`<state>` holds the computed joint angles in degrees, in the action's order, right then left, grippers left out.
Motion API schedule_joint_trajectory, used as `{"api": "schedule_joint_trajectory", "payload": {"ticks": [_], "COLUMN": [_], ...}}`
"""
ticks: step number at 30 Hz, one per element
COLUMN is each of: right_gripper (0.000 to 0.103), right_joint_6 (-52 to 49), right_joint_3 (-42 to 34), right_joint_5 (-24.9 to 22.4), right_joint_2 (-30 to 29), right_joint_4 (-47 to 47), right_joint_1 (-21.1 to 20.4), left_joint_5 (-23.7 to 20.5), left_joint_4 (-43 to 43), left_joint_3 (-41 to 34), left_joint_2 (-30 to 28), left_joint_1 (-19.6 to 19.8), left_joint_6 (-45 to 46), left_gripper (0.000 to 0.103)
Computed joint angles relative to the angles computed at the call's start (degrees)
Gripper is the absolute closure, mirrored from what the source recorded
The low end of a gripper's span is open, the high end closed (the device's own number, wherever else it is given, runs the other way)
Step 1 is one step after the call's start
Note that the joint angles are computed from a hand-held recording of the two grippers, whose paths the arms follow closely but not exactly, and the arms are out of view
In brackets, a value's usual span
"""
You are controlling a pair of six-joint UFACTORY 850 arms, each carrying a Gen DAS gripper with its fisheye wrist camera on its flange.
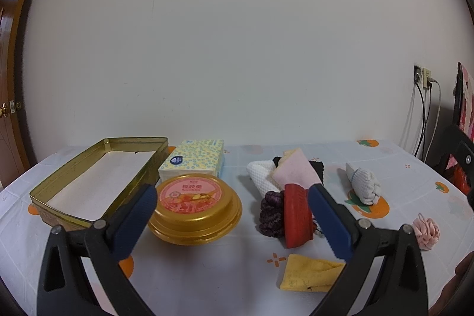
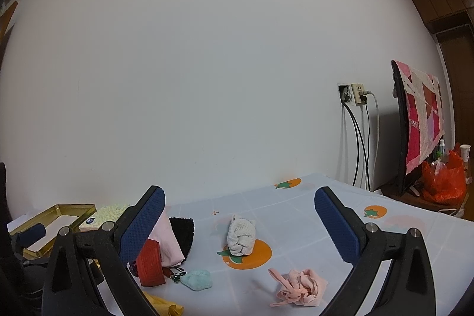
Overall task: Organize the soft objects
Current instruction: 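Grasp the yellow cloth with the left tool while the right tool grasps the pink knotted cloth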
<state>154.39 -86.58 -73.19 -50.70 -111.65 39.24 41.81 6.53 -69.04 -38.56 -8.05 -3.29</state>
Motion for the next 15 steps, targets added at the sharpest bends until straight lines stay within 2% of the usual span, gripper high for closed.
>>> {"api": "schedule_joint_trajectory", "payload": {"ticks": [3,6,8,15], "right_gripper": [0.001,0.001,0.001,0.001], "right_joint_6": [4.2,3.4,2.0,-0.6], "right_joint_3": [2.0,3.5,5.9,14.1], "right_joint_5": [1.0,5.6,10.2,22.7], "right_joint_2": [1.2,2.9,5.0,11.0], "right_joint_4": [-0.8,2.1,1.8,0.6], "right_joint_1": [-0.6,-1.6,-2.7,-5.6], "left_joint_5": [-1.0,-1.2,-1.9,-7.4], "left_joint_4": [2.7,3.6,5.8,24.5], "left_joint_3": [-0.1,0.2,0.2,-1.2], "left_joint_2": [0.0,0.2,0.3,0.3], "left_joint_1": [0.1,0.1,0.3,2.2], "left_joint_6": [-1.5,-1.9,-3.6,-17.7], "left_gripper": [0.000,0.000,0.000,0.001]}}
